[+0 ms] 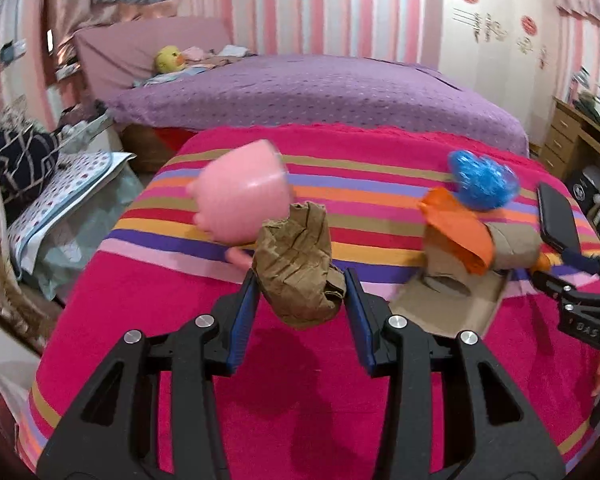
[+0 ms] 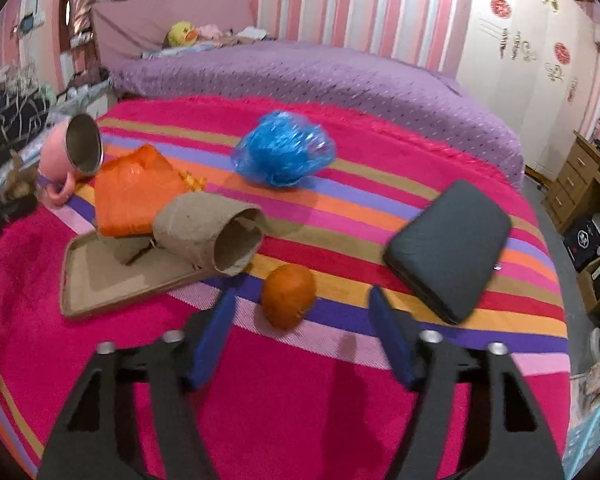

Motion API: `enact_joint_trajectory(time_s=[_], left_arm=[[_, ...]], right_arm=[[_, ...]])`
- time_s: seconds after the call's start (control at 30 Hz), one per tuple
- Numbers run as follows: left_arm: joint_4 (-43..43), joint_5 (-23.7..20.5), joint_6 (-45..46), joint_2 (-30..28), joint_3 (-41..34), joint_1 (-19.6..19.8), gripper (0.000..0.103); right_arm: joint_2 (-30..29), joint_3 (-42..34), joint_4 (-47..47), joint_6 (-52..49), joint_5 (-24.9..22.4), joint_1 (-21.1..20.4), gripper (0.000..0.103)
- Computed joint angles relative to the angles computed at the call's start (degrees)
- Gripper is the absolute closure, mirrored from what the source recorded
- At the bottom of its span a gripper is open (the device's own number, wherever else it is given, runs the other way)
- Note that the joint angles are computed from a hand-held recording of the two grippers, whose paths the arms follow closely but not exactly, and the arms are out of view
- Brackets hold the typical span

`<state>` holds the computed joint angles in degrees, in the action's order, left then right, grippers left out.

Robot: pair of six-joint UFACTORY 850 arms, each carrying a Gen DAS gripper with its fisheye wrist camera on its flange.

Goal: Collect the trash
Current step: 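Grasp the crumpled brown paper with the left tool while the right tool grasps the orange, then carry the brown paper and the orange to the blue basket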

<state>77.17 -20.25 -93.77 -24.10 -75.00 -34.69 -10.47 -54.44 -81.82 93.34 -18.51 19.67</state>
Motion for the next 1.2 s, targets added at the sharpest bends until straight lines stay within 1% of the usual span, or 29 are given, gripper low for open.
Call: enact_joint_trajectory(time_s=[0.03, 0.07, 0.1, 0.13, 0.23, 0.33, 0.37, 0.5, 0.57, 0.63, 0.7, 0.8, 0.93, 1.0, 1.13, 1.2], left_arm=[[0.30, 0.13, -0.50, 0.18, 0.20, 0.13, 0.062], [0.78, 0.21, -1.09, 0.42, 0.43, 0.17, 0.062], [1.12, 0.18, -1.34, 0.44, 0.47, 0.22, 0.062], [1.34, -0.35, -1.23, 0.49, 0.48, -0.09, 0.062], [2.93, -1.48, -2.20, 1.05, 1.09, -1.04, 0.062], [6.69, -2.48, -5.85, 2.19, 2.54, -2.12, 0.062], [7.39, -2.84, -6.53, 2.50, 2.82, -2.59, 0.062], [11.28, -5.32, -10.04, 3.80, 4.20, -5.46, 0.062], [12.44, -5.37, -11.43, 4.27, 4.61, -6.57, 0.062], [12.56, -4.24, -12.33, 4.30, 4.48, -7.67, 0.062], [11.71, -3.96, -11.84, 3.71, 3.59, -9.29, 0.062], [11.65, -2.30, -12.48, 2.94, 2.29, -10.99, 0.062], [12.41, -2.36, -13.39, 1.55, 0.61, -13.73, 0.062], [12.04, -2.85, -12.77, 0.73, -0.24, -15.04, 0.062], [12.35, -4.28, -11.68, -0.94, -1.67, -17.58, 0.062], [13.20, -5.44, -11.62, -1.50, -1.97, -18.61, 0.062]], right_arm=[[-0.43, -0.39, 1.76, -2.15, 0.69, -0.17, 0.059], [-0.73, -0.64, 3.82, -4.55, 1.90, -0.47, 0.070], [-0.58, -0.39, 3.94, -4.87, 3.08, -0.81, 0.074], [-0.40, -0.17, 2.71, -3.60, 3.32, -0.87, 0.074], [1.82, 2.09, -5.38, 4.35, 2.25, -0.67, 0.076], [6.11, 6.13, -10.66, 9.63, 0.84, -0.62, 0.076], [7.26, 7.18, -11.59, 10.61, 0.37, -0.71, 0.076], [14.95, 13.41, -14.38, 14.03, -2.16, -1.12, 0.076], [18.66, 16.02, -13.55, 13.33, -3.38, -1.40, 0.076], [22.79, 18.78, -12.46, 12.45, -4.08, -2.16, 0.076], [27.21, 21.71, -10.71, 11.48, -5.33, -2.74, 0.076], [32.84, 25.19, -6.64, 7.97, -6.00, -4.34, 0.076], [39.18, 28.87, -1.47, 1.93, -8.15, -5.72, 0.076], [42.42, 30.77, 0.06, 0.33, -7.65, -7.47, 0.076], [46.14, 33.22, 1.20, -2.18, -6.34, -11.12, 0.076], [47.41, 34.40, 0.36, -1.90, -4.31, -13.89, 0.076]])
